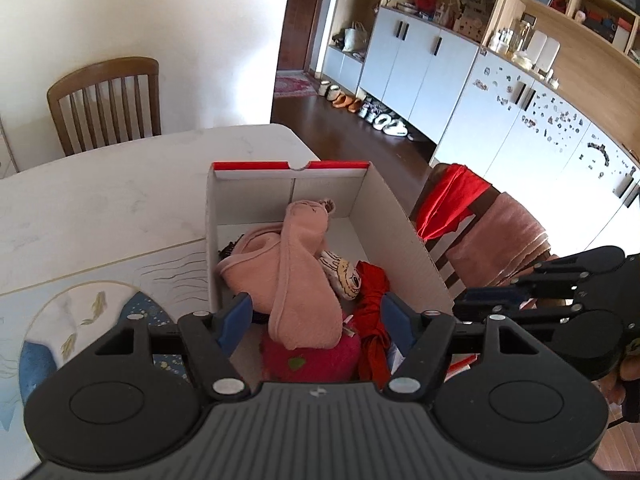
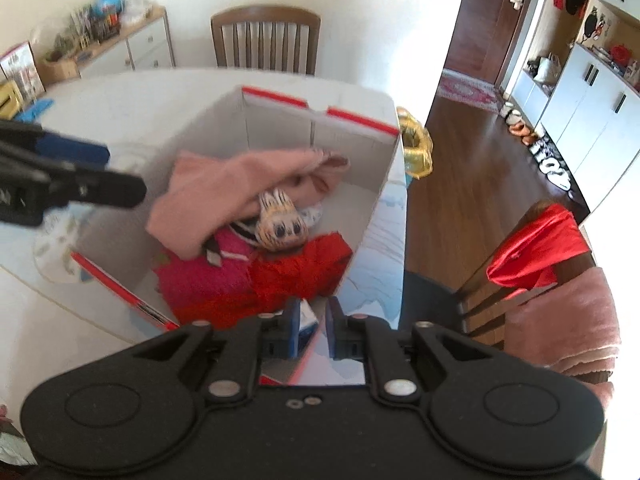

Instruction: Organize objects

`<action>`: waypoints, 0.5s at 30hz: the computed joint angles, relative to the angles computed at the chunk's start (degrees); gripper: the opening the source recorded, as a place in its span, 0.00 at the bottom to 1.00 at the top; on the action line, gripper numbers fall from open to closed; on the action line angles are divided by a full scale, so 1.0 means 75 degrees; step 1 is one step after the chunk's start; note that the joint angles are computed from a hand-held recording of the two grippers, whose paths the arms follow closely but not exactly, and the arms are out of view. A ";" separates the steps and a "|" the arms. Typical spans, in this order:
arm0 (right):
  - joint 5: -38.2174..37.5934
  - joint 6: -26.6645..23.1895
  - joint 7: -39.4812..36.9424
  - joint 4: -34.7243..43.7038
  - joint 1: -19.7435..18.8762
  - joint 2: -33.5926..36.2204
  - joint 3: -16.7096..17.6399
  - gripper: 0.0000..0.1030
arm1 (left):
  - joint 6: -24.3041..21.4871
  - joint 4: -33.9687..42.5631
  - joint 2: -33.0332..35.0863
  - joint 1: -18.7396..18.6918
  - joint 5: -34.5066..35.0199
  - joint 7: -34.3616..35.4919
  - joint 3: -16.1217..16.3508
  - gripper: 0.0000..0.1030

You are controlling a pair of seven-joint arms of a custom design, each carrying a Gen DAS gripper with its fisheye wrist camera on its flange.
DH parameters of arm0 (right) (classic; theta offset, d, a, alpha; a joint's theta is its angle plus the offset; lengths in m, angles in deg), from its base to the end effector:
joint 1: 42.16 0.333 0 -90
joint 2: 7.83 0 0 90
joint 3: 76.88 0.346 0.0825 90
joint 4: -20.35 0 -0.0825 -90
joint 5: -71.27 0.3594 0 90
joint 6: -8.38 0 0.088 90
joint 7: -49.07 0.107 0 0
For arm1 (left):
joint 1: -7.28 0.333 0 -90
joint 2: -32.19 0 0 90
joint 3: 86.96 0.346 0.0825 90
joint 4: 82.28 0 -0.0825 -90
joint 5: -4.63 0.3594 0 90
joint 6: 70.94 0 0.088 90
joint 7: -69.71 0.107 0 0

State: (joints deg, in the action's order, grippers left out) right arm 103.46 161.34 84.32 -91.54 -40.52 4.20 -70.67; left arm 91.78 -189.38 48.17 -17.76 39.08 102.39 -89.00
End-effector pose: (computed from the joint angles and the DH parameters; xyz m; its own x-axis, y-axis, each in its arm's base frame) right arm 0.6201 0.0649 0.4678 0.5933 -0.8044 0.0293 -0.6420 -0.4948 -0.5857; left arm 0.5679 -0.3209 0.4823 -0.0474 -0.9840 0.1718 -0.7436 -0.0801 -0.6638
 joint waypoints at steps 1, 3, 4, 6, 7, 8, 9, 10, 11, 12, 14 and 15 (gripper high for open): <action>0.0235 0.0141 -0.0224 -0.0124 -0.0039 -0.0114 0.0087 0.13 | 0.0085 -0.0128 -0.0097 -0.0027 0.0103 -0.0084 0.0049 0.68; 0.0595 0.0192 -0.0466 -0.0248 -0.0046 -0.0276 0.0143 0.14 | 0.0132 -0.0311 -0.0265 -0.0069 0.0362 -0.0265 0.0109 0.68; 0.0827 0.0190 -0.0574 -0.0327 -0.0034 -0.0376 0.0156 0.14 | 0.0145 -0.0403 -0.0351 -0.0076 0.0517 -0.0360 0.0115 0.68; 0.1191 0.0200 -0.0719 -0.0440 0.0042 -0.0522 0.0117 0.15 | 0.0230 -0.0575 -0.0507 -0.0056 0.0875 -0.0628 0.0117 0.68; 0.1345 0.0242 -0.0781 -0.0519 0.0099 -0.0599 0.0087 0.15 | 0.0305 -0.0693 -0.0602 -0.0028 0.1060 -0.0793 0.0107 0.68; 0.1493 0.0337 -0.0832 -0.0620 0.0167 -0.0683 0.0058 0.15 | 0.0376 -0.0784 -0.0673 0.0037 0.1188 -0.0890 0.0069 0.68; 0.1663 0.0402 -0.0930 -0.0699 0.0225 -0.0756 0.0030 0.16 | 0.0402 -0.0876 -0.0752 0.0082 0.1335 -0.1012 0.0035 0.69; 0.1849 0.0450 -0.1048 -0.0777 0.0280 -0.0836 0.0002 0.17 | 0.0409 -0.0944 -0.0812 0.0133 0.1466 -0.1114 -0.0012 0.70; 0.2056 0.0513 -0.1185 -0.0872 0.0337 -0.0928 -0.0026 0.20 | 0.0438 -0.1013 -0.0869 0.0192 0.1600 -0.1188 -0.0065 0.73; 0.2223 0.0560 -0.1282 -0.0935 0.0403 -0.0990 -0.0065 0.25 | 0.0474 -0.1097 -0.0941 0.0235 0.1806 -0.1310 -0.0094 0.73; 0.2602 0.0604 -0.1445 -0.1067 0.0520 -0.1138 -0.0150 0.31 | 0.0463 -0.1221 -0.1064 0.0329 0.2239 -0.1565 -0.0175 0.73; 0.2743 0.0608 -0.1494 -0.1117 0.0581 -0.1194 -0.0199 0.32 | 0.0445 -0.1277 -0.1121 0.0394 0.2400 -0.1653 -0.0237 0.73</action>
State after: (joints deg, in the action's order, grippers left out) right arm 124.03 165.90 73.11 -99.91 -36.16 -4.75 -72.17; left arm 95.12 -198.96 39.76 -14.81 57.09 89.99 -90.78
